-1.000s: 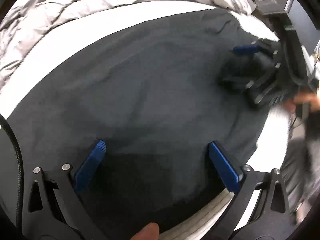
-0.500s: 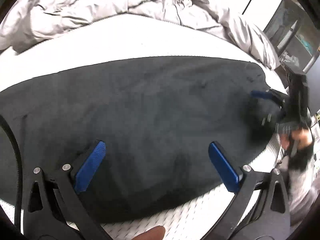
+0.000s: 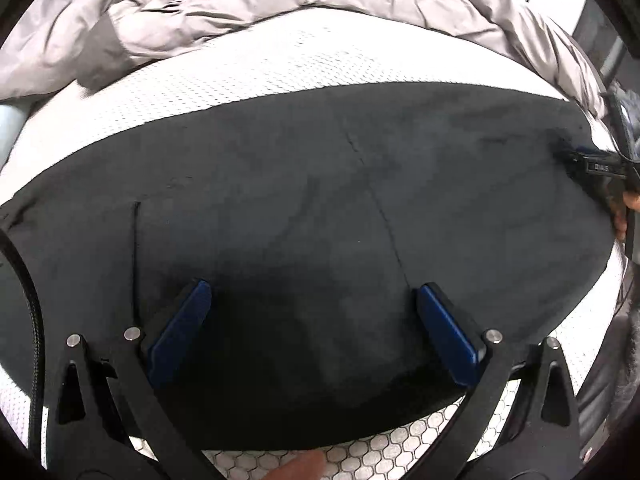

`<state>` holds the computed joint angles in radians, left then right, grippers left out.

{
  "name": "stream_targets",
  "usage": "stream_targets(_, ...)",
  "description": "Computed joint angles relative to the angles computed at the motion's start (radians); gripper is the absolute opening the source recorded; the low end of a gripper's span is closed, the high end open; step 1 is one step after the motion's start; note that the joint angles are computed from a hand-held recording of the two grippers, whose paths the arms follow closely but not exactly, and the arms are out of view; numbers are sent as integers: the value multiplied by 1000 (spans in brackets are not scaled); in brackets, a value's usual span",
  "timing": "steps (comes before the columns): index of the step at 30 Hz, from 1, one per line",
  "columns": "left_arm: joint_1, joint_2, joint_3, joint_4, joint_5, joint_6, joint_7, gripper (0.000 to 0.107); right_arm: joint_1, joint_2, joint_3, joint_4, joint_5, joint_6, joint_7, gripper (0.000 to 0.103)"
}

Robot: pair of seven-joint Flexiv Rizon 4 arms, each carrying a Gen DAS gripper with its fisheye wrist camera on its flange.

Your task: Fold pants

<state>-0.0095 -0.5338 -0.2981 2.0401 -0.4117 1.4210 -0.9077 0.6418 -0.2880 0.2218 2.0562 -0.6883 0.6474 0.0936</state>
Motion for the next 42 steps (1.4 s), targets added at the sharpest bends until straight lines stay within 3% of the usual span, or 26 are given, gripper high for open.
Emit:
stream_targets(1, 9, 6, -14, -5, 6, -16, -17, 102, 4, 6, 4, 4, -2, 0, 7, 102)
stream_targets(3, 61, 2, -107, -15, -108, -29, 77, 102, 9, -7, -1, -19, -29, 8, -15, 102)
stream_targets(5, 42, -24, -113, -67, -94, -44, 49, 102, 29, -50, 3, -64, -67, 75, -59, 102)
stream_targets(8, -86, -85, 4, -196, -35, -141, -26, 102, 44, -168, -10, -175, -83, 212, -203, 102)
stream_targets(11, -224, -160, 162, -328, 93, -213, -132, 102, 36, -279, -1, -277, -13, 367, -353, 102)
stream_targets(14, -188, -167, 133, -311, 130, -163, -95, 102, 105, -309, -46, -359, -3, 165, -462, 102)
stream_targets(16, -166, -156, 134, -275, 138, -119, -91, 103, 162, -291, -98, -359, -35, 51, -424, 103)
stream_targets(19, -57, -132, 45, -202, 84, -76, -31, 103, 143, -233, -127, -277, -33, 29, -263, 103)
stream_targets(21, -47, -121, 50, -180, 88, -51, -18, 102, 117, -190, -138, -215, -29, 28, -111, 103)
stream_targets(23, -45, -109, 51, -169, 81, -46, -24, 102, 98, -175, -123, -209, -22, 12, -43, 102)
stream_targets(27, 23, -81, -56, -131, 9, -29, 12, 102, 86, -220, -75, -267, -73, 161, -161, 101)
stream_targets(28, 9, -87, -53, -148, -16, -35, 23, 102, 84, -251, -67, -301, -72, 206, -222, 101)
stream_targets(31, -124, -137, 96, -286, 73, -123, -69, 102, 99, -373, -37, -445, -9, 265, -425, 101)
stream_targets(33, -208, -189, 209, -384, 140, -198, -163, 102, 139, -424, -62, -513, 4, 204, -488, 102)
stream_targets(35, -198, -204, 199, -389, 136, -191, -170, 103, 160, -417, -92, -510, 25, 202, -480, 102)
stream_targets(39, -127, -178, 136, -330, 139, -143, -143, 103, 191, -328, -191, -419, 3, 21, -278, 102)
stream_targets(42, -90, -164, 94, -297, 111, -127, -111, 102, 146, -259, -179, -329, -5, 45, -114, 102)
